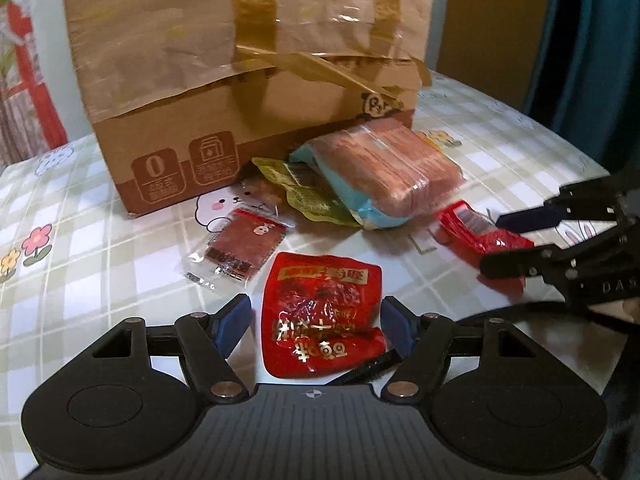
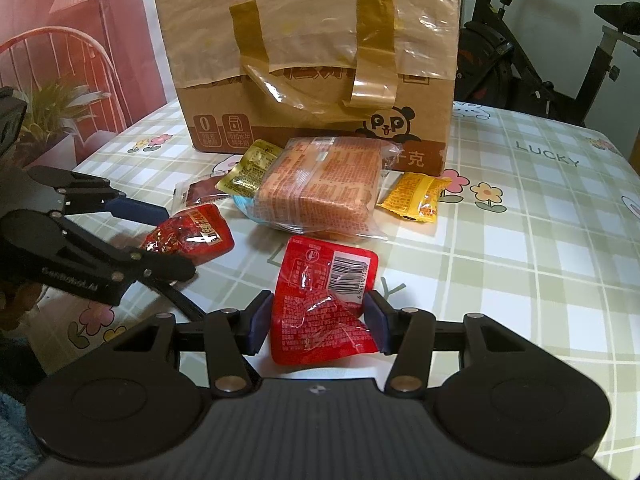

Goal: Organize snacks
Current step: 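Close the right tool on the red packet while the left tool straddles the red bag, then close the left tool on the large red bag and lift it while the right tool holds the red packet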

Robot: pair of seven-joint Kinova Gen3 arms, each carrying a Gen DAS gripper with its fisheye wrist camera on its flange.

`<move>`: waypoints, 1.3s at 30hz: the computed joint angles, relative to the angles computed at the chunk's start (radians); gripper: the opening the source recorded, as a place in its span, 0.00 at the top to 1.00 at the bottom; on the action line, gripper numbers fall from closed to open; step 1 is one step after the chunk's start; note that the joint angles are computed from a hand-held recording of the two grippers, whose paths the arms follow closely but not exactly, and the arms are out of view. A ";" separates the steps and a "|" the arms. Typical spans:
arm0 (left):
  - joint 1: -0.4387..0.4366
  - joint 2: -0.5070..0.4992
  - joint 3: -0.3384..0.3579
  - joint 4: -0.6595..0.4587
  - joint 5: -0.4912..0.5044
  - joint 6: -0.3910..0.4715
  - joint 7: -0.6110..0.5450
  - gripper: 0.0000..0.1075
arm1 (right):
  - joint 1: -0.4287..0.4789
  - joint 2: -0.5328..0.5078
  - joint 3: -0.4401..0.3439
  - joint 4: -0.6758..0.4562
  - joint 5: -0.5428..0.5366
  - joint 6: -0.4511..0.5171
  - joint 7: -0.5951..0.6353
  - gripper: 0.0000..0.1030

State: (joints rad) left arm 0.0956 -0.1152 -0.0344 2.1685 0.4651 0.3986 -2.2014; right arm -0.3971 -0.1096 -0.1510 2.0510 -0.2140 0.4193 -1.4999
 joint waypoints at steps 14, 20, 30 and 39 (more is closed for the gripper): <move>0.038 -0.116 -0.008 0.083 -0.079 -0.077 0.280 0.56 | -0.014 -0.007 0.029 0.006 -0.089 -0.004 0.098 0.54; 0.052 -0.155 0.005 0.106 -0.126 -0.106 0.362 0.56 | -0.008 -0.010 0.002 0.001 -0.044 -0.007 0.084 0.58; 0.100 -0.161 -0.032 0.121 -0.159 -0.130 0.450 0.55 | -0.001 0.003 -0.029 -0.009 0.072 0.011 -0.038 0.48; 0.123 -0.163 -0.042 0.131 -0.172 -0.144 0.470 0.55 | -0.006 0.002 -0.048 0.014 0.158 -0.028 -0.086 0.48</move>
